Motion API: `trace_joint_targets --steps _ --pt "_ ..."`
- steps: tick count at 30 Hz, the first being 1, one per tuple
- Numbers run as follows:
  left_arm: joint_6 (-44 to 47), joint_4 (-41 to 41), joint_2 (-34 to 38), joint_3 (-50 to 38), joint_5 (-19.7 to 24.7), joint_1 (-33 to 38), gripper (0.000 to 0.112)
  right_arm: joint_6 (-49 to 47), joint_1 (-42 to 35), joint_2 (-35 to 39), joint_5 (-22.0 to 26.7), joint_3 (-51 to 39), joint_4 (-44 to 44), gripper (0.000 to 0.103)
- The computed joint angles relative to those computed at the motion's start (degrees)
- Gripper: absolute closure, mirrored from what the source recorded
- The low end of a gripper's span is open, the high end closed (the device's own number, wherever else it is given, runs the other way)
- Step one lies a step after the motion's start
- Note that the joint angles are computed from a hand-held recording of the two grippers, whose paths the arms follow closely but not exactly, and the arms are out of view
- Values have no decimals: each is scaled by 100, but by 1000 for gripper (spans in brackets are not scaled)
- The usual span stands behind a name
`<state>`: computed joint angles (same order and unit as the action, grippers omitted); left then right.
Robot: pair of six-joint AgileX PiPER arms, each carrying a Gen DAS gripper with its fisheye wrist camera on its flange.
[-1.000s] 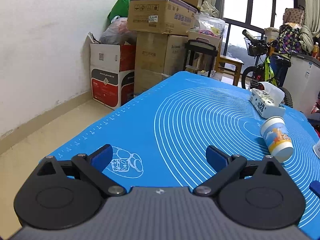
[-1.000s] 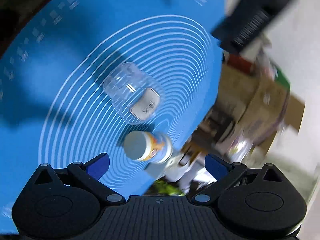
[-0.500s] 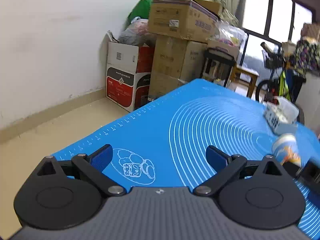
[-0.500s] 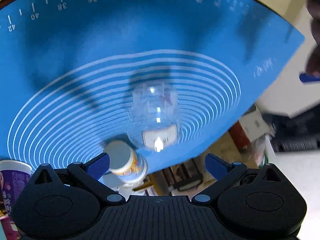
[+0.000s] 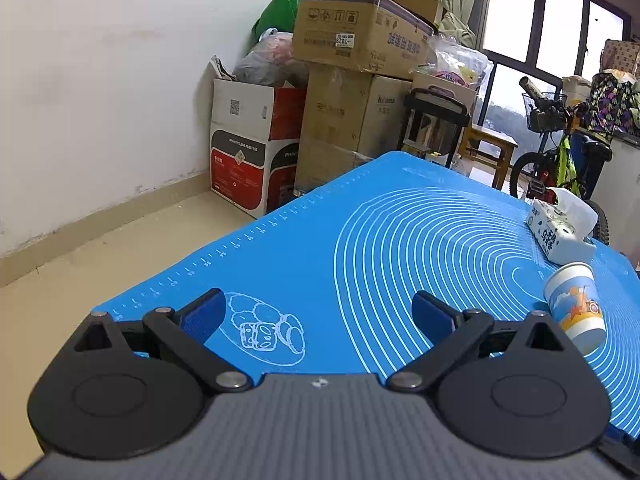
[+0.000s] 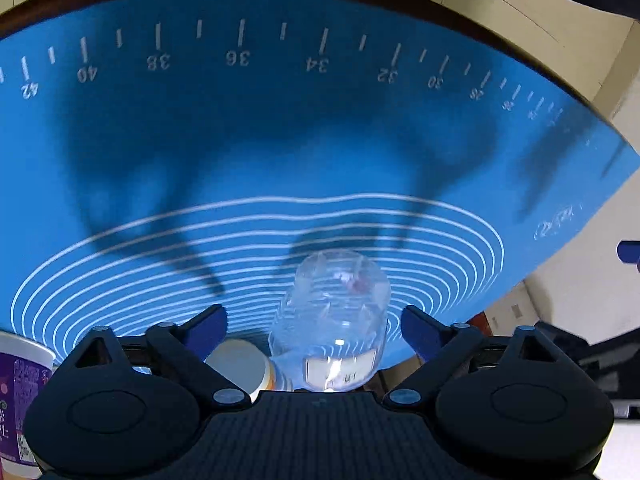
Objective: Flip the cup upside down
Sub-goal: 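Turn the clear cup rim-down with the right gripper and lower it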
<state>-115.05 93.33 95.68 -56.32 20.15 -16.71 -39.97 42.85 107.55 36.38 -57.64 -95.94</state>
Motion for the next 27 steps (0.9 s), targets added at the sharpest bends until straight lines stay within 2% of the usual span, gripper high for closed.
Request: trace_joint_targets --steps 3,4,5,9,12,17,23,27 --pt "100 -58 22 -15 35 -25 14 175 14 84 62 38 -149 27" --pt "168 -109 33 -35 41 -28 14 262 34 112 83 31 -208 35" --pt "202 -128 39 -44 33 -22 14 352 28 92 48 58 -279 37" --pt "213 -134 43 -46 29 -19 14 396 68 76 111 24 -64 38" --pt "265 -180 48 -57 26 -21 14 827 72 48 192 22 -131 38" --pt "-41 176 45 -4 170 -113 14 1518 129 -64 446 -407 867 38" --pt "281 -158 100 -81 19 -113 14 3012 -17 -366 466 -651 1373 38" --pt "377 -279 130 -108 62 -171 14 4462 -135 -431 374 -844 1409 38"
